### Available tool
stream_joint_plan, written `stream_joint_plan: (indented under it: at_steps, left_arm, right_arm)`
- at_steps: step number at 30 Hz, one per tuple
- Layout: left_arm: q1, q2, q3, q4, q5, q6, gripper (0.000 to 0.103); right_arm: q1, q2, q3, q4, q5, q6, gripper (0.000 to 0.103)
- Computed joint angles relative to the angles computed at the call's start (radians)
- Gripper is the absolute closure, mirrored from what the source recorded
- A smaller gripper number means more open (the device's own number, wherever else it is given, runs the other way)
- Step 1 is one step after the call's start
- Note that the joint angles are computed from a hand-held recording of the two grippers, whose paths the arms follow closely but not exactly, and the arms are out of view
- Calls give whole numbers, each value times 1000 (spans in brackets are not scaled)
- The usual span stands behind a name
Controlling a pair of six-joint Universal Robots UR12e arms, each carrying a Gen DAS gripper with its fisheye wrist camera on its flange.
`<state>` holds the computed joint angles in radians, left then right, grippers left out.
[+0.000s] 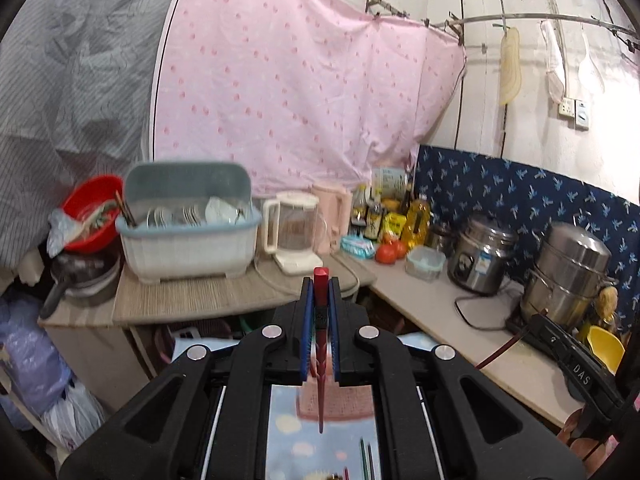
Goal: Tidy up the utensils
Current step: 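Open both tools above the pink holder to drop the chopsticks in, then move both tools back down to the remaining chopsticks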
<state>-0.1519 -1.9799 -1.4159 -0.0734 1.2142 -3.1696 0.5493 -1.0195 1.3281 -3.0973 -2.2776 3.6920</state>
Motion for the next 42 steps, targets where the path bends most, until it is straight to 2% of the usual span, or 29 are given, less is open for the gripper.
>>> stream_joint_plan:
  at_steps: [6,10,16,22,24,25,27,30,32,37,42]
  left_arm:
    - [-20,-81,136,-1,16,-13,96]
    - [-31,-134,206,-39,31,-25,96]
    - [-41,-186,253,-109,39,-17,96]
    - [-45,-209,268,-162,42,-12,95]
    - [-44,-213,268,-165,54,-25,93]
    - [-43,-213,267,-169,53,-29,88]
    - [-42,-211,262,-170,56,-32,86]
    - [-39,-204,250,-175,54,-34,83]
    - [-36,-195,236,-169,53,-34,76]
    - [-30,-161,187,-159,49,-32,66]
    - [-18,-99,81,-130,36,-11,58]
  right_arm:
    - [-34,63,-116,23,38,-37,96]
    - [-51,99,-164,58,78,-28,96]
    - [-69,134,-188,123,139,12,96]
    - [-83,144,-185,179,187,58,94]
    - [-82,144,-179,184,180,69,89]
    - [-82,143,-175,183,175,73,86]
    - [-81,139,-166,179,173,80,85]
    - [-77,130,-152,168,167,83,84]
    - [-73,123,-142,163,162,83,84]
    - [-59,99,-106,147,152,88,84]
    - [-33,61,-29,137,142,119,84]
